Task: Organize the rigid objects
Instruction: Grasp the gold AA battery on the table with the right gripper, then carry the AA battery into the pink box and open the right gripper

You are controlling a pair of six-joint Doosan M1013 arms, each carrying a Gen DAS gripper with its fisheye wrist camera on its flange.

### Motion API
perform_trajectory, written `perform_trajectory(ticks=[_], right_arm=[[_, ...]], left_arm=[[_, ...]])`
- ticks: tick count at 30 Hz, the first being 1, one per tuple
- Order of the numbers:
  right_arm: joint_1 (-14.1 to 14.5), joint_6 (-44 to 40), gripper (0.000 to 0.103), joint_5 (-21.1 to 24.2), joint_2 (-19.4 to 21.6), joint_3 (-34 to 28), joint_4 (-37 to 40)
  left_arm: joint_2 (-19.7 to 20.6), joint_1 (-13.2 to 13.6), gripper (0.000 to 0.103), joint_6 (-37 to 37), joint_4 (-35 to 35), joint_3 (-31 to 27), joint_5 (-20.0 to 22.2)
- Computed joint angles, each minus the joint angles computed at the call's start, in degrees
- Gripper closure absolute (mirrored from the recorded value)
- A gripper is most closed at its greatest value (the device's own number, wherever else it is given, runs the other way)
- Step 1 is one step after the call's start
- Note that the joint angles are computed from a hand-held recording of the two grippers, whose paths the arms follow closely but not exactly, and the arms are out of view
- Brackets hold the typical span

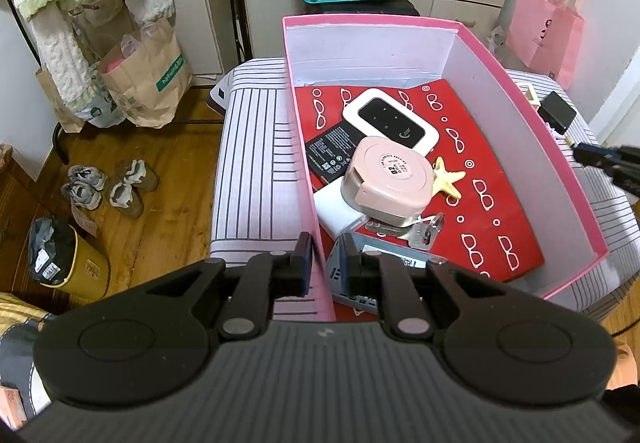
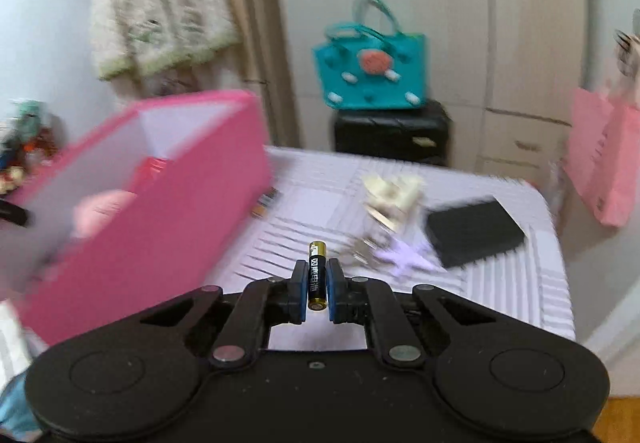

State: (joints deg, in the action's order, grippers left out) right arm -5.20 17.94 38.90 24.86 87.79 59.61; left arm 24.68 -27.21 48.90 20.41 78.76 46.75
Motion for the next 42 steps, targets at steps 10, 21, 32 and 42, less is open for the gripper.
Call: perform_trajectory(ticks=[10, 21, 32, 42], right_arm=[[1.59, -4.46, 0.092, 23.91, 0.13, -8.62, -3.39], [8.73, 1.62, 0.092, 24.19, 3.74, -14.76, -20.68], [8.27, 3.78, 0.09, 30.24, 5.46, -17.49, -21.7], [2.2, 5.68, 0.087, 26.67, 4.48, -16.16, -9.44]], left_arm=[[-0.09, 0.11, 0.091, 1.47, -0.8, 0.18, -0.63], [-0.34, 0.44, 0.091, 4.0, -1.87, 0.53, -1.43], [-0.74, 0.72, 0.091, 2.85, -2.42, 1.27, -2.68], [0.0, 0.14, 0.091, 0.63, -0.19, 0.15, -0.18]])
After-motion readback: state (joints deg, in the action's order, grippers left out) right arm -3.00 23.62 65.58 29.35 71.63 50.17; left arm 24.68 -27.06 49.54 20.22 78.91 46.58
